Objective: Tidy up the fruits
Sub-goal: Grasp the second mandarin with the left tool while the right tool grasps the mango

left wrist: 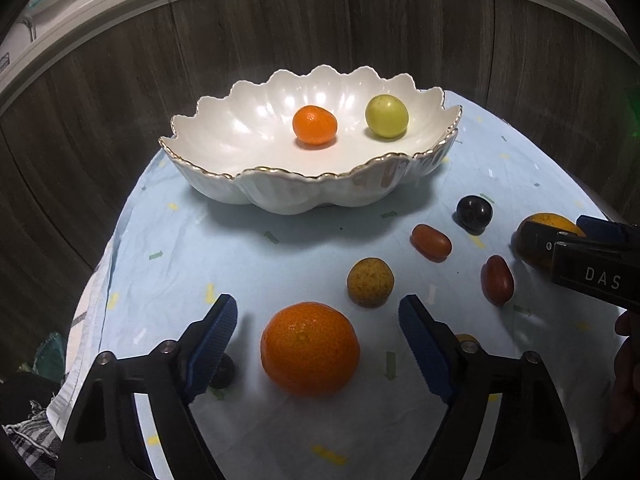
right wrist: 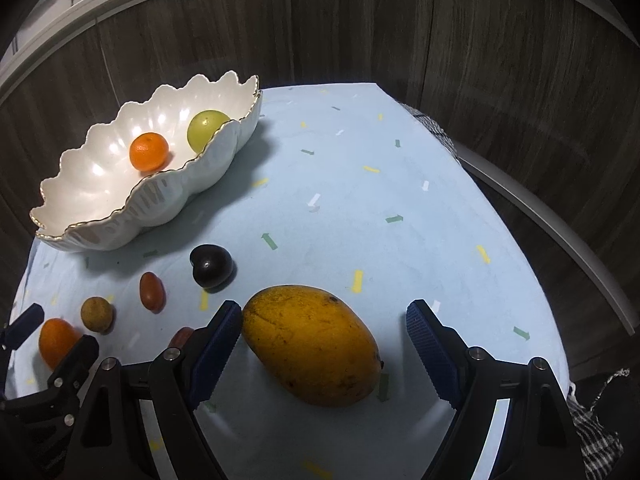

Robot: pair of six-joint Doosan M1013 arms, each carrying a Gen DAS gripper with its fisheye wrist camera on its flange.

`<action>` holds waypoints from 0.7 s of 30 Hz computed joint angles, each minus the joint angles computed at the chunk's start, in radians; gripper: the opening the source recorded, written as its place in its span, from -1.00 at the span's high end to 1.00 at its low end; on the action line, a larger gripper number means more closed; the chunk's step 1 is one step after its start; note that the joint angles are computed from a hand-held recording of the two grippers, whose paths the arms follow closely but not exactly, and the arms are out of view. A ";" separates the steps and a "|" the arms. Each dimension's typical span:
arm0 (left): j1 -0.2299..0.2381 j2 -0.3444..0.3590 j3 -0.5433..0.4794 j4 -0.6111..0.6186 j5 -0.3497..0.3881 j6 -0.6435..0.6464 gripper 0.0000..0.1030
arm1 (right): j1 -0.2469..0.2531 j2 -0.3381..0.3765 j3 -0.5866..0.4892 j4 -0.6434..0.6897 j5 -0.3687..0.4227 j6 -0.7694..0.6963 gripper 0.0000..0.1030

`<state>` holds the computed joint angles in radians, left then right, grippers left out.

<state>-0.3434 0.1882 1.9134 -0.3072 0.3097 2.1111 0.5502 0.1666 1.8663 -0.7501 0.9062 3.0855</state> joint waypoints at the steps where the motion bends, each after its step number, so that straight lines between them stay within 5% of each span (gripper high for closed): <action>1: 0.001 0.001 -0.001 0.001 0.004 -0.001 -0.57 | 0.000 0.000 0.001 -0.001 -0.004 0.003 -0.65; 8: 0.001 0.015 -0.018 0.037 0.059 -0.047 -0.34 | -0.010 0.008 0.000 0.032 -0.037 -0.032 -0.64; 17: 0.001 0.011 -0.012 0.005 0.054 -0.006 -0.14 | -0.008 0.009 0.004 0.027 -0.045 -0.035 -0.40; 21: -0.004 0.008 -0.008 0.050 0.035 -0.050 0.10 | -0.007 0.010 0.003 0.026 -0.046 -0.041 -0.38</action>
<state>-0.3469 0.1966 1.9053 -0.2572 0.3446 2.0613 0.5430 0.1763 1.8692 -0.7236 0.8601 3.0444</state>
